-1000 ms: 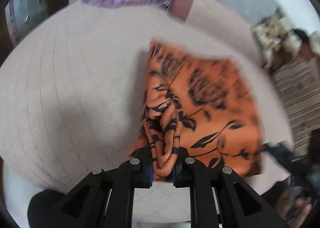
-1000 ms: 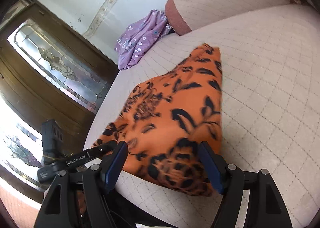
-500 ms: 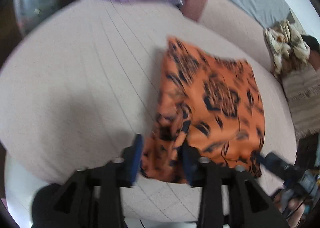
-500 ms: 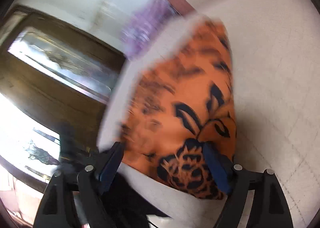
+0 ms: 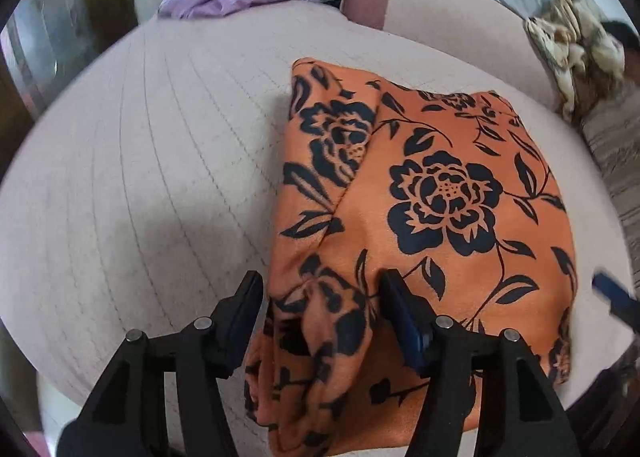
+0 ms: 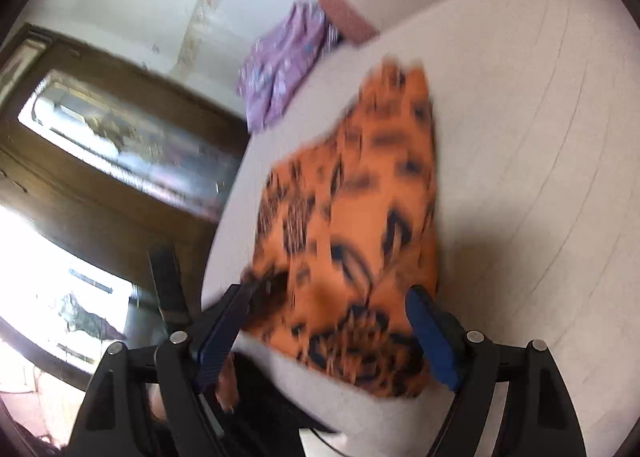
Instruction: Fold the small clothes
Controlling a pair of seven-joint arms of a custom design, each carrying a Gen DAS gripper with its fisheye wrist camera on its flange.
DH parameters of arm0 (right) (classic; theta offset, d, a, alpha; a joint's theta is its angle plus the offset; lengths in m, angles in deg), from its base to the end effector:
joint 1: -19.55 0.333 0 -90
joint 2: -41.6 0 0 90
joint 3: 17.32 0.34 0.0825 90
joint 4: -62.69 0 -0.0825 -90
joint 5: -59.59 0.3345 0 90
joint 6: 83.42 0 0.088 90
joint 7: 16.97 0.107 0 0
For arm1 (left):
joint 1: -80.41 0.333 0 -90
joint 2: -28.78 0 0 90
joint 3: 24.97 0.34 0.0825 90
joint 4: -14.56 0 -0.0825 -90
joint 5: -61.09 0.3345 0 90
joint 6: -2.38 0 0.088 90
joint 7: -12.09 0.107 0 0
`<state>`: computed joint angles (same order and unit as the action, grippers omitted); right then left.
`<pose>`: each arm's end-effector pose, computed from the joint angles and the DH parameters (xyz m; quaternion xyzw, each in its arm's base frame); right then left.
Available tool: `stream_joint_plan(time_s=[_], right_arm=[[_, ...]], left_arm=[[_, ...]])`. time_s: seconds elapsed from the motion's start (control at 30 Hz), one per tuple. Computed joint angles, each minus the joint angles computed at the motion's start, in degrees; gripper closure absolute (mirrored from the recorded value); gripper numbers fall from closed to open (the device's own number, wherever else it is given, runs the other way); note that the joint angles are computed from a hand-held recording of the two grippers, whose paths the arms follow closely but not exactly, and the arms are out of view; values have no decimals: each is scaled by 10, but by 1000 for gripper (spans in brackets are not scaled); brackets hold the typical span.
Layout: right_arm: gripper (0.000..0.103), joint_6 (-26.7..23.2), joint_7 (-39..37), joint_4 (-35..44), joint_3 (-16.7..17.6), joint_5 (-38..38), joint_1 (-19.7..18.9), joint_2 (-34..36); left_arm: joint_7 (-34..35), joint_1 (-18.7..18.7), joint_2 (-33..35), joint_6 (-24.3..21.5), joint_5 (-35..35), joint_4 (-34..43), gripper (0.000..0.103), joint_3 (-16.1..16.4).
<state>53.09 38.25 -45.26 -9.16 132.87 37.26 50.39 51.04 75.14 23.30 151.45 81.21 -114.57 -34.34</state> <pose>0.5300 0.2620 0.5159 -0.6686 0.5449 0.2145 0.4583 0.4802 -0.1351 0.5020 -0.7990 0.5467 -0.1832 0.1704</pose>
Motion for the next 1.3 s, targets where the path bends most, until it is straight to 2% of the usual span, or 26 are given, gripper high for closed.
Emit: stream_joint_plan(time_s=[0.07,0.1,0.2,0.27,0.3,0.33,0.37,0.47,0.5,0.53,0.57,0.6,0.63,0.67,0.7,0.77,0.83,0.87,0.9,0.97,1.03,1.17,1.27,1.3], right_arm=[[16,26,36,43,-7,-18,-1,32],[16,23,54,66,-6,-29,-4,51],[16,2,137,168,0,-84,-9,142],[19,-31,178,234,14,-112,-15,202],[47,-49,184,253,26,-113,-22,221],[56,-52,197,267,36,-138,-23,236],[58,-36,212,261,27,-154,-11,231],[60,21,191,209,46,-128,-19,201],[61,23,203,205,44,-136,-18,203],[61,24,208,197,50,-120,-26,207],[56,20,209,194,57,-102,-35,204],[45,17,218,193,55,-106,-34,199],[38,12,222,188,54,-111,-34,186],[24,6,210,178,56,-111,-36,169],[20,5,199,165,55,-111,-36,154],[19,18,170,109,50,-107,-31,102],[19,9,154,63,42,-107,-23,70],[33,-5,151,50,37,-126,-16,65],[58,-9,147,40,34,-142,-6,64],[61,8,141,13,30,-102,-4,47],[60,24,151,5,23,-112,7,38],[45,11,160,5,17,-115,10,37],[40,51,145,-16,11,-148,21,0],[34,51,128,-17,12,-139,20,-8]], left_arm=[[6,1,-3,6,-2,-6,36,2],[3,2,-3,7,1,-7,34,2],[-3,4,-5,18,3,-16,31,3],[-6,7,-11,26,8,-28,28,4],[-6,8,-12,28,9,-31,27,5],[-4,10,-5,34,10,-27,27,6],[-2,10,-8,33,10,-28,25,6],[-3,13,-14,42,15,-39,21,6],[-9,15,-2,42,24,-30,21,4],[-12,15,-3,35,29,-27,21,2],[-14,15,-6,28,31,-27,21,2],[-14,14,-7,26,31,-26,21,2],[-14,14,-8,25,30,-27,21,2],[-12,13,-9,26,26,-29,21,4],[-12,13,-12,29,23,-32,21,5],[-16,14,-14,31,23,-36,21,4],[-19,15,-16,32,28,-39,21,4],[-21,14,-15,27,28,-35,21,1],[-19,12,-13,26,26,-33,21,1],[-17,10,-12,20,26,-28,21,0],[-14,9,-8,14,24,-21,21,0],[-18,7,-3,2,24,-8,21,-1],[-21,5,-4,-2,27,-5,21,-2],[-19,4,-5,0,22,-5,21,-1]])
